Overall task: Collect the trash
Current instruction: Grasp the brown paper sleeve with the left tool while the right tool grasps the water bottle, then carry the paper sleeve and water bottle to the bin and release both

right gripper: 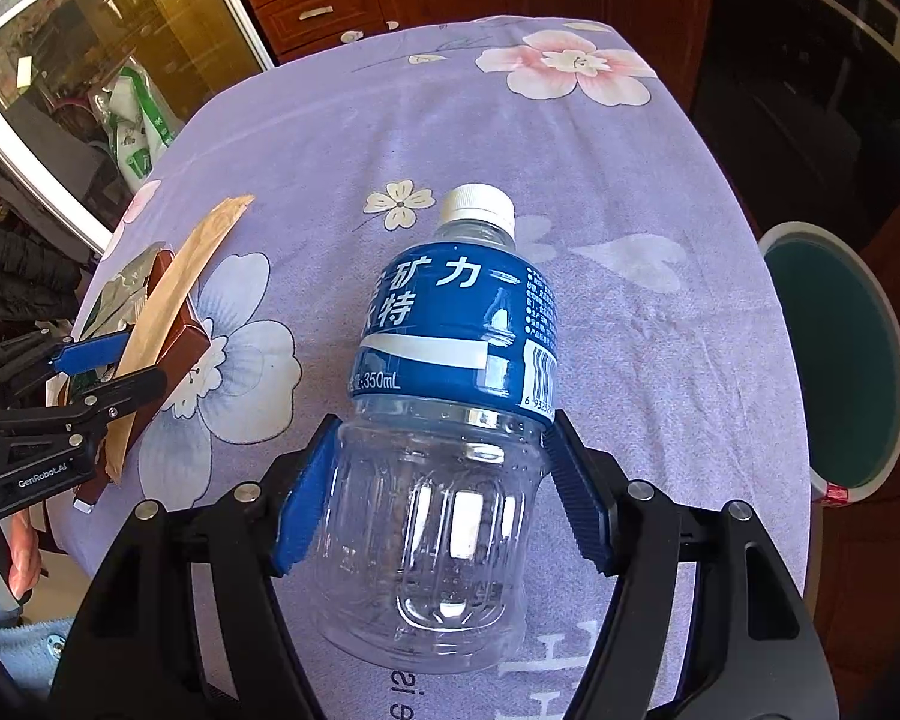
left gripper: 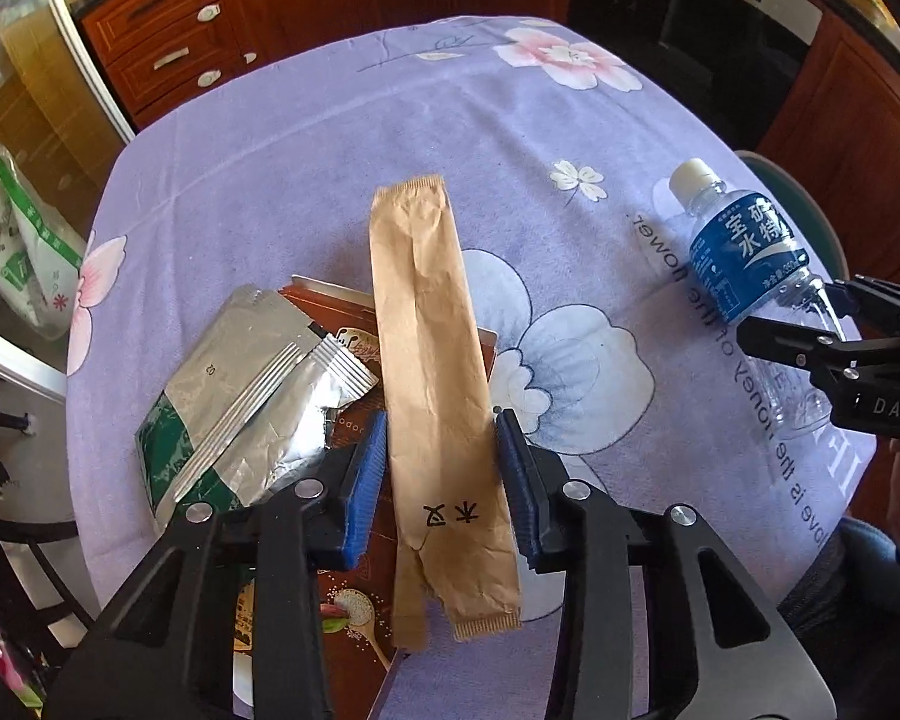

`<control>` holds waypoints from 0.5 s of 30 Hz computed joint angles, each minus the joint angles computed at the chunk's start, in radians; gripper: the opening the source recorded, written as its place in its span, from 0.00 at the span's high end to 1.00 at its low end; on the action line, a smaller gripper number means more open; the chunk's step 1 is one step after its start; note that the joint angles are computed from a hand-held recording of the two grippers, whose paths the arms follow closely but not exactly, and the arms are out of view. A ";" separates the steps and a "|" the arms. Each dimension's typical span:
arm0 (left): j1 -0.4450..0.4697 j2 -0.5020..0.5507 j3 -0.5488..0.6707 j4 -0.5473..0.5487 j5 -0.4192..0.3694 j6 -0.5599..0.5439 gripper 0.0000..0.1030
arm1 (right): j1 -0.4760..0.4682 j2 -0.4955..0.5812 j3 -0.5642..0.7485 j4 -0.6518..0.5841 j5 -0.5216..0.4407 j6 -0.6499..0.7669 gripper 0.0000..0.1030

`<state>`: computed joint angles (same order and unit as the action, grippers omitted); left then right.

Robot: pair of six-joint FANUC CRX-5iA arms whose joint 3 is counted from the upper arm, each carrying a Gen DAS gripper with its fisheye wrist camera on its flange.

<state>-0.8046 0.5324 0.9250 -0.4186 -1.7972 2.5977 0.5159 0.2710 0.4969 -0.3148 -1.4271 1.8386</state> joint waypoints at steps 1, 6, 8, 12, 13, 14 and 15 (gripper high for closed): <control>-0.004 0.004 0.009 -0.005 -0.003 -0.007 0.76 | -0.002 0.002 0.002 -0.003 -0.002 0.000 0.37; -0.017 0.022 0.068 -0.047 -0.053 0.010 0.95 | -0.010 0.007 0.011 -0.017 -0.010 -0.002 0.37; -0.022 0.030 0.096 -0.066 -0.071 0.018 0.95 | -0.021 0.009 0.019 -0.033 -0.019 -0.002 0.37; -0.025 0.073 0.194 -0.089 -0.106 -0.007 0.95 | -0.043 0.003 0.032 -0.055 -0.015 0.007 0.38; -0.027 0.093 0.234 -0.099 -0.119 -0.024 0.95 | -0.052 0.003 0.039 -0.059 -0.011 0.004 0.38; -0.028 0.116 0.279 -0.107 -0.133 -0.043 0.95 | -0.062 0.005 0.049 -0.064 -0.011 -0.001 0.39; -0.027 0.137 0.319 -0.109 -0.139 -0.059 0.95 | -0.074 0.009 0.062 -0.070 -0.013 -0.009 0.39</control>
<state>-0.8317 0.6691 1.2442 -0.5279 -1.9359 2.5384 0.4418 0.2803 0.5585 -0.3850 -1.4399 1.8296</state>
